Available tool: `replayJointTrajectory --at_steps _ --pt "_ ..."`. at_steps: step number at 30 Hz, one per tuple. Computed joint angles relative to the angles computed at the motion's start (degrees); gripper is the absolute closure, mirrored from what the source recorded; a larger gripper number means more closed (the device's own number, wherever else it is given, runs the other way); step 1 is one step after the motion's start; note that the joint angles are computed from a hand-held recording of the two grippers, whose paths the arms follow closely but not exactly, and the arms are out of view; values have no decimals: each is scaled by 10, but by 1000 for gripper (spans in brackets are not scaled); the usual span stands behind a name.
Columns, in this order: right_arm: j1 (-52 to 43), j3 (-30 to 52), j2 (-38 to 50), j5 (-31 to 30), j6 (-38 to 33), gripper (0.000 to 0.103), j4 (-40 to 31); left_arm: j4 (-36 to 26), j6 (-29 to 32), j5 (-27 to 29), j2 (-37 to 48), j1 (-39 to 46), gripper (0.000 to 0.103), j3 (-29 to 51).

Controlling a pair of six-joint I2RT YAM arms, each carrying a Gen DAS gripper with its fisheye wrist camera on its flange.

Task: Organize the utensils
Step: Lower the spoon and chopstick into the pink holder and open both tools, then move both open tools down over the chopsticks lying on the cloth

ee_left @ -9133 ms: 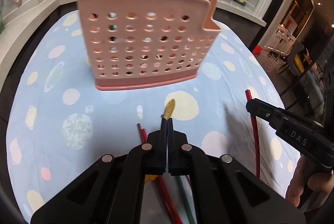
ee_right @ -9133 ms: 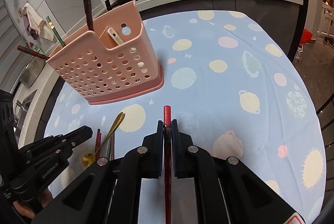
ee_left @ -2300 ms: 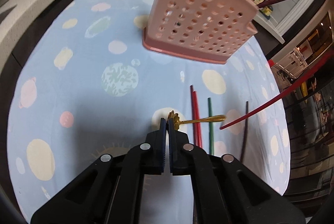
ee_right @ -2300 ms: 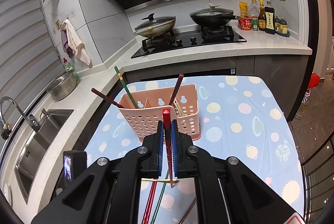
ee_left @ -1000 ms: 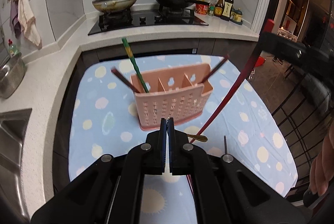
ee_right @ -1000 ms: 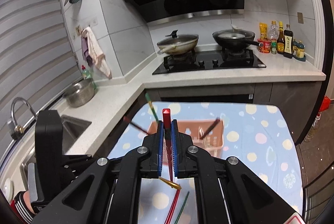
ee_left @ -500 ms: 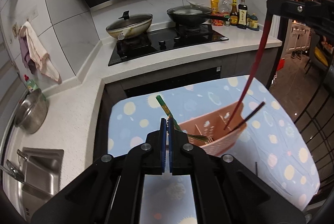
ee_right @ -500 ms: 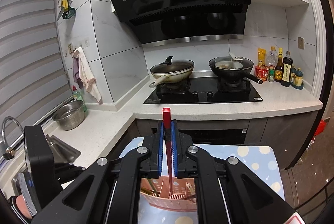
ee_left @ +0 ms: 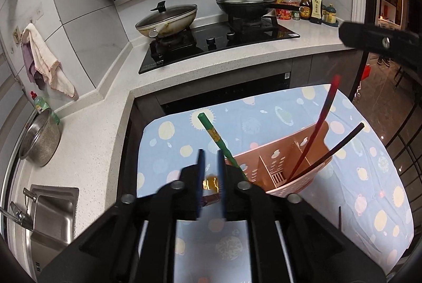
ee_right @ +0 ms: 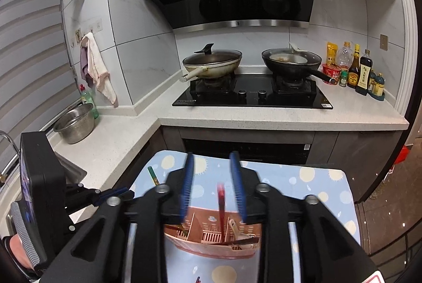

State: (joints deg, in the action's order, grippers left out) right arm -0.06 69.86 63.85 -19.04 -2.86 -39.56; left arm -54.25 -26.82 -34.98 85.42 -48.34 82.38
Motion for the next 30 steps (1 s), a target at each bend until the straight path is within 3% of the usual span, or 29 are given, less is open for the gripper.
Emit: replayJointTrajectory --at_steps 1,2,5,9,13,17,30 --pt "0 -6 -5 3 -2 67 -3 0 -8 -8 -4 -5 64 -3" --pt "3 -12 -11 9 -3 63 -5 0 -16 -19 -7 -11 53 -4" --pt "0 -37 -35 24 -5 51 -17 -4 -40 -30 -19 -28 45 -10" --pt "-17 -81 -80 37 -5 43 -56 -14 -87 -38 -39 -53 42 -24" --pt "-34 -125 -128 43 -21 43 -103 -23 -131 -42 -53 -92 40 -49" --pt "-75 -162 -175 13 -33 43 -141 -44 -181 -58 -55 -133 33 -63" --pt "-180 -211 -291 -56 -107 43 -268 -108 -356 -79 -68 -266 29 -95"
